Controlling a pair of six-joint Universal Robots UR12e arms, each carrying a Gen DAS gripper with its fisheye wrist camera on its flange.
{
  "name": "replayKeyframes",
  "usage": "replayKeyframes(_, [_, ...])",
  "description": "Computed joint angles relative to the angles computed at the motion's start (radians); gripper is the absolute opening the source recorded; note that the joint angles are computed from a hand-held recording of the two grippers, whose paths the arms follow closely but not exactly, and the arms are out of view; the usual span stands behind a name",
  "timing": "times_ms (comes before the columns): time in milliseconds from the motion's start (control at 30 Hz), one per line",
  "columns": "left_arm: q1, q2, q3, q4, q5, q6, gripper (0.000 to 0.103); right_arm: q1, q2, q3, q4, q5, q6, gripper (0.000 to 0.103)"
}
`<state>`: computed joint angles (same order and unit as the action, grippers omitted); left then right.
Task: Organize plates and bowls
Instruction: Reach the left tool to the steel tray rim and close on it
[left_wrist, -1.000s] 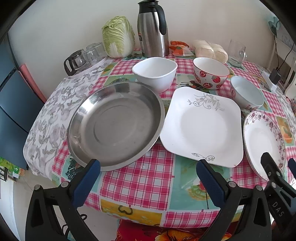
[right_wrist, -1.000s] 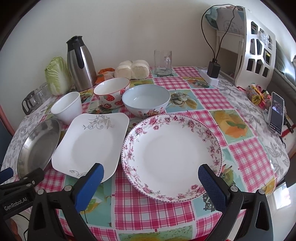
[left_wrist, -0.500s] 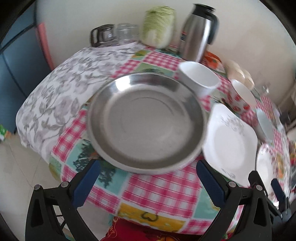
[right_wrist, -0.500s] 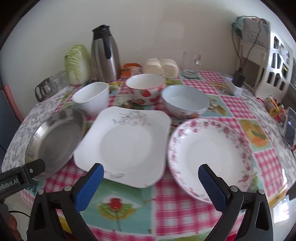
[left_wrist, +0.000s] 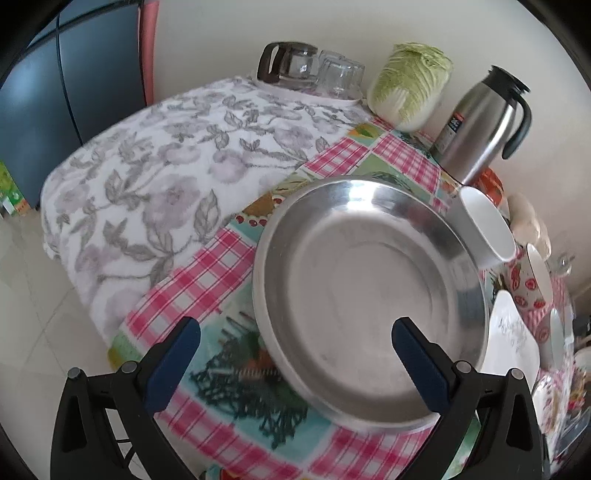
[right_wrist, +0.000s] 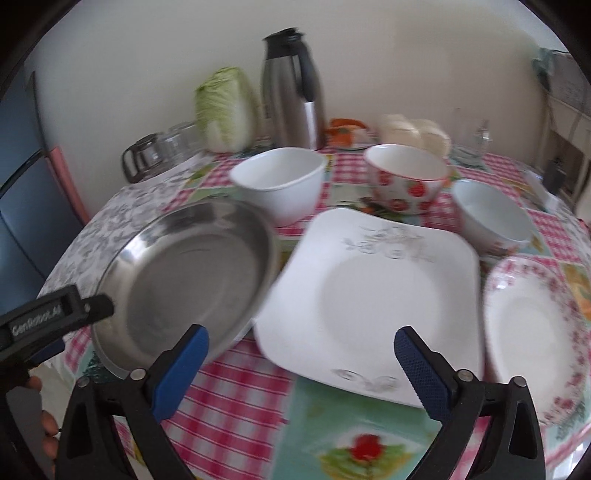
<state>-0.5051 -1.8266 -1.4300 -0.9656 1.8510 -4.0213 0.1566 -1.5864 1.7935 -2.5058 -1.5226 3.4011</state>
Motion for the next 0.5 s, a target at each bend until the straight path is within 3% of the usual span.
replayKeyframes(133, [0.027, -0.009, 0.009, -0.049, -0.087, -0.029, 0.103, 0.000, 0.026, -0.016, -0.018, 0.020, -0.011, 0.091])
replayKeyframes(267, [0.035, -0.017, 0.016, -0.071, -0.100, -0.049, 0.101, 0.000, 0.056, -0.039, -0.037, 0.037, -0.039, 0.082])
replayKeyframes(333, [0.035, -0.023, 0.025, -0.085, -0.098, -0.041, 0.086, 0.001, 0.069, -0.048, -0.047, 0.040, -0.052, 0.076])
replayKeyframes(367, [0.034, -0.032, 0.040, -0.115, -0.089, -0.031, 0.072, 0.000, 0.074, -0.053, -0.047, 0.044, -0.057, 0.072])
replayKeyframes(433, [0.034, -0.038, 0.051, -0.139, -0.069, -0.021, 0.062, -0.004, 0.081, -0.060, -0.044, 0.055, -0.060, 0.067])
replayKeyframes(500, [0.034, -0.040, 0.052, -0.133, -0.059, -0.018, 0.044, -0.007, 0.088, -0.065, -0.050, 0.064, -0.062, 0.064])
